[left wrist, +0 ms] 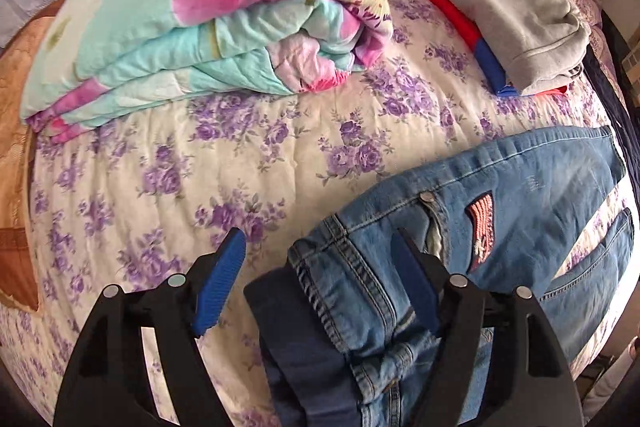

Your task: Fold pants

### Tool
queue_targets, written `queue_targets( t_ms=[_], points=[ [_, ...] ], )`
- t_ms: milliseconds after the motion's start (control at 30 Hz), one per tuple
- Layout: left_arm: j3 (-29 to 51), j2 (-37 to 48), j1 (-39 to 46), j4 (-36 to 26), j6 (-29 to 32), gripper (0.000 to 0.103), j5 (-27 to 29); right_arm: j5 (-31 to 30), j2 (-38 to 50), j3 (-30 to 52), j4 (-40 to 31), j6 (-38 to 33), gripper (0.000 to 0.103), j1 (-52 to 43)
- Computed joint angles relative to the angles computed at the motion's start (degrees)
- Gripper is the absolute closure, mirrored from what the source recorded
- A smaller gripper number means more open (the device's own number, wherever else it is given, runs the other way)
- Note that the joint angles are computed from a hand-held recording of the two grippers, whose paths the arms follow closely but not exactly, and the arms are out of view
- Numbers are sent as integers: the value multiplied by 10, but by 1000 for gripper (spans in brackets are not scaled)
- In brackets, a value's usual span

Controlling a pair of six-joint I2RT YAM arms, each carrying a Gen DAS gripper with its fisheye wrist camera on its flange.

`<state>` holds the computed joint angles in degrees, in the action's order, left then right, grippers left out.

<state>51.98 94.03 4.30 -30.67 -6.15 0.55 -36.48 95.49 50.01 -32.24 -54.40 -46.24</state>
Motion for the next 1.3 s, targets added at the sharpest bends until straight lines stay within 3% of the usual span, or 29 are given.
queue_targets(
  t_ms=[100,167,233,267,300,400,533,733,867,1000,1100,1300],
  points=[
    [19,60,18,17,45,33,72,11,-45,-28,11,14,35,33],
    [10,85,16,34,50,41,91,21,-73,-49,35,41,35,82],
    [-14,92,20,70,56,62,105,38,-94,-70,61,73,34,150],
    [-39,75,19,95,61,68,112,42,-102,-77,70,86,34,191],
    [-65,51,12,118,65,76,108,41,-105,-79,73,94,34,239],
    [-123,-2,-17,169,61,79,72,44,-95,-50,68,102,34,393],
    [-137,-18,-16,177,56,79,76,86,-20,55,58,84,28,571],
    [-137,-22,-18,182,67,79,66,162,224,335,-49,106,27,702],
    [-135,-24,-7,177,75,79,77,165,360,514,-188,82,27,732],
    [-137,-40,-4,175,85,79,81,183,459,640,-287,63,27,744],
    [-143,-47,-1,181,93,79,88,210,508,684,-315,65,26,747],
    [-150,-56,7,184,100,79,98,155,553,786,-422,38,24,718]
  ],
)
